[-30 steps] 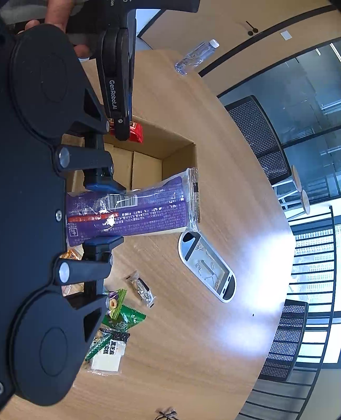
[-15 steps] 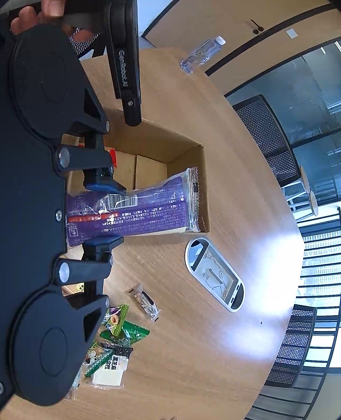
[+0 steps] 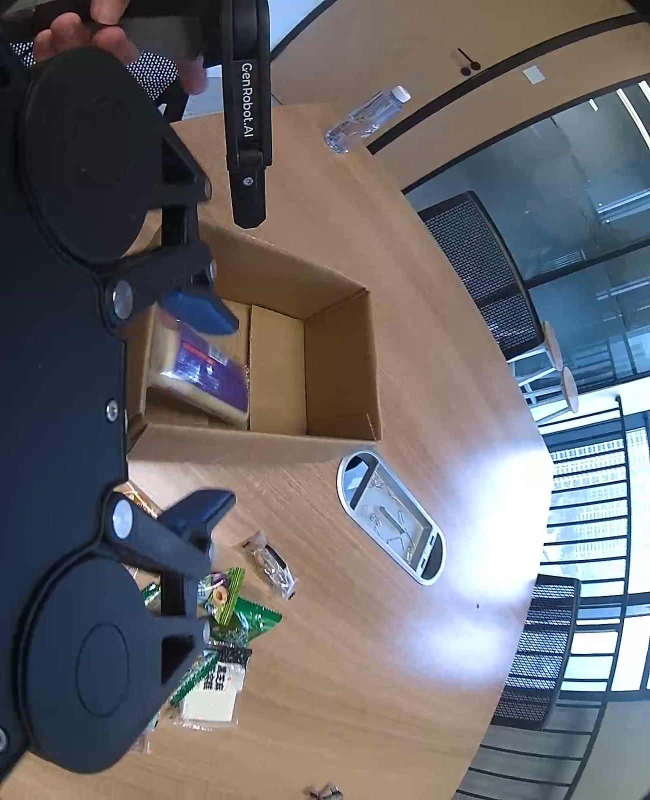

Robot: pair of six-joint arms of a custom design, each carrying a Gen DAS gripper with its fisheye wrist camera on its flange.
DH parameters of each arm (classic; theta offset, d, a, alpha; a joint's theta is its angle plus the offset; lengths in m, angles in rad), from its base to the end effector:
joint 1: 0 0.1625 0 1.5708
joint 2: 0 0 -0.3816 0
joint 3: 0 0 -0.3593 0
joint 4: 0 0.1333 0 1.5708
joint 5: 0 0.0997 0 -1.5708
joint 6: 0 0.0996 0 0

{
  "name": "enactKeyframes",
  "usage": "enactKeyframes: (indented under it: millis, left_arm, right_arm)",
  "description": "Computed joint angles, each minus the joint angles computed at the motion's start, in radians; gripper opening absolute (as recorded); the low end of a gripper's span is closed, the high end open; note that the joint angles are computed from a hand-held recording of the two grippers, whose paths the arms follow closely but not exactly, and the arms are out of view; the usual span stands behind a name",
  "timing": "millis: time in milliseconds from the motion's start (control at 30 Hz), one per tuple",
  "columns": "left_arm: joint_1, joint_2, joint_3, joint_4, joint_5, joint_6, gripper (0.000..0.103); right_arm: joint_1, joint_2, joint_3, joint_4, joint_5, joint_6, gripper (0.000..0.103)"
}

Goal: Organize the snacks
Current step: 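Move both tools back toward the snack pile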

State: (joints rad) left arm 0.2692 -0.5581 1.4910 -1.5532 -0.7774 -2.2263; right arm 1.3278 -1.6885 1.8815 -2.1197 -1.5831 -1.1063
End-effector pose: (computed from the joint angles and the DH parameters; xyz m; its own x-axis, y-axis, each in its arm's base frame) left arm -0.4650 -0.3402 -0.0458 -0.6713 -0.6287 -0.3925 -0.0462 0.5641 -0.8244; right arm 0.0233 -0.4549 0.4139 -0.6360 -0.7038 0.3167 -0.7658 0.6264 -0.1458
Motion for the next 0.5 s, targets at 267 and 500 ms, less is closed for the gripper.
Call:
enactKeyframes:
  millis: [267,500]
  left_arm:
    - [-0.022,0.048,-0.081,0.063,0.023,-0.008,0.103]
    - [-0.041,0.102,-0.17,0.105,0.038,0.01,0.103]
  right_arm:
    - [-0.056,-0.057,-0.006,-0.01,0.044,-0.058,0.099]
    - [-0.112,-0.08,-0.038,0.006,0.077,-0.066,0.1]
